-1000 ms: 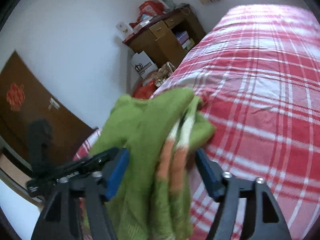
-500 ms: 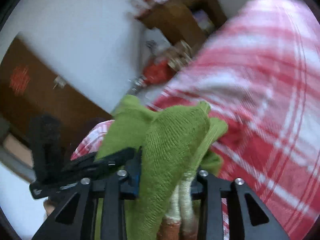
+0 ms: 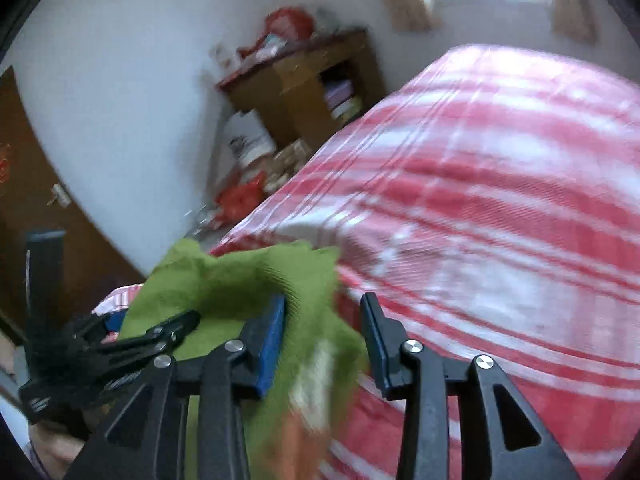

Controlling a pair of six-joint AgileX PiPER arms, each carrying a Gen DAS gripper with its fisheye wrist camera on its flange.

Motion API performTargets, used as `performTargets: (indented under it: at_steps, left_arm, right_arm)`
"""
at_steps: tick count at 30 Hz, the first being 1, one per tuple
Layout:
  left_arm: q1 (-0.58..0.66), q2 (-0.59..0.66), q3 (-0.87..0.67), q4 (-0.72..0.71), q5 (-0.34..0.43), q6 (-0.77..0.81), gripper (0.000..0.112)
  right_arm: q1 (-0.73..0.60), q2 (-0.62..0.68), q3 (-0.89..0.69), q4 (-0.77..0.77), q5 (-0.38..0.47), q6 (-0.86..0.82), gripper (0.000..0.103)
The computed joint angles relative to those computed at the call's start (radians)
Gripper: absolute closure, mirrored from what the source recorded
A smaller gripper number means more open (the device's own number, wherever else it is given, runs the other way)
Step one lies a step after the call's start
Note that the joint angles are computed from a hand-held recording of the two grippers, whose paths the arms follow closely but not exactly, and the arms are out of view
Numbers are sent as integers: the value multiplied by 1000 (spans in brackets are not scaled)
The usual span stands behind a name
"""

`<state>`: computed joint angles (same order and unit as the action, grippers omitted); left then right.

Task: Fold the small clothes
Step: 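Lift the bundle with both tools and carry it toward the bed corner, then lower the bundle onto the bedspread and open both tools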

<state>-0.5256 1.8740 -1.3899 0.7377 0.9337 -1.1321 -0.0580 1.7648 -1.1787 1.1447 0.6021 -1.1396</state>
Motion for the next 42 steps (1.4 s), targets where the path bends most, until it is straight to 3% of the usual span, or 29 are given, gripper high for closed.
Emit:
performTargets:
  at_steps: [4, 8, 9, 10, 14, 17, 25, 30, 33, 35, 38, 42]
  left_arm:
    - [-77, 67, -67, 119, 160, -44, 33]
    - [-40, 2, 1, 80, 84, -56, 33]
    - [-29, -12, 15, 66, 63, -50, 33]
    - [-22, -28, 30, 55, 46, -41, 33]
    - [-31, -116, 114, 41, 8, -30, 33]
    - [-71, -204, 194, 25, 1, -68, 33]
    - [-324, -385, 366, 67, 155, -257, 33]
    - [-439, -425, 448, 52, 186, -367, 34]
    - [-482, -415, 472, 46, 199, -401, 34]
    - [-510, -416, 486, 38, 207, -421, 34]
    - [-558, -417, 504, 10, 212, -452, 34]
    - [-652, -428, 523, -6, 252, -501, 34]
  right_arm:
    - [-60, -229, 212, 77, 94, -196, 64]
    - [-68, -406, 354, 12, 188, -207, 65]
    - [-60, -430, 379, -20, 205, -185, 69]
    - [-32, -443, 411, -29, 190, -191, 77]
    - [52, -452, 489, -93, 43, -133, 78]
    - [41, -397, 483, -58, 12, -108, 82]
    - [76, -429, 544, 4, -95, -158, 82]
    - [81, -517, 581, -155, -116, 20, 82]
    - [39, -536, 603, -160, -82, 39, 81]
    - [15, -574, 630, -172, -64, 58, 73]
    - [1, -701, 687, -242, -56, 136, 68]
    - [-109, -845, 737, -258, 106, 165, 62]
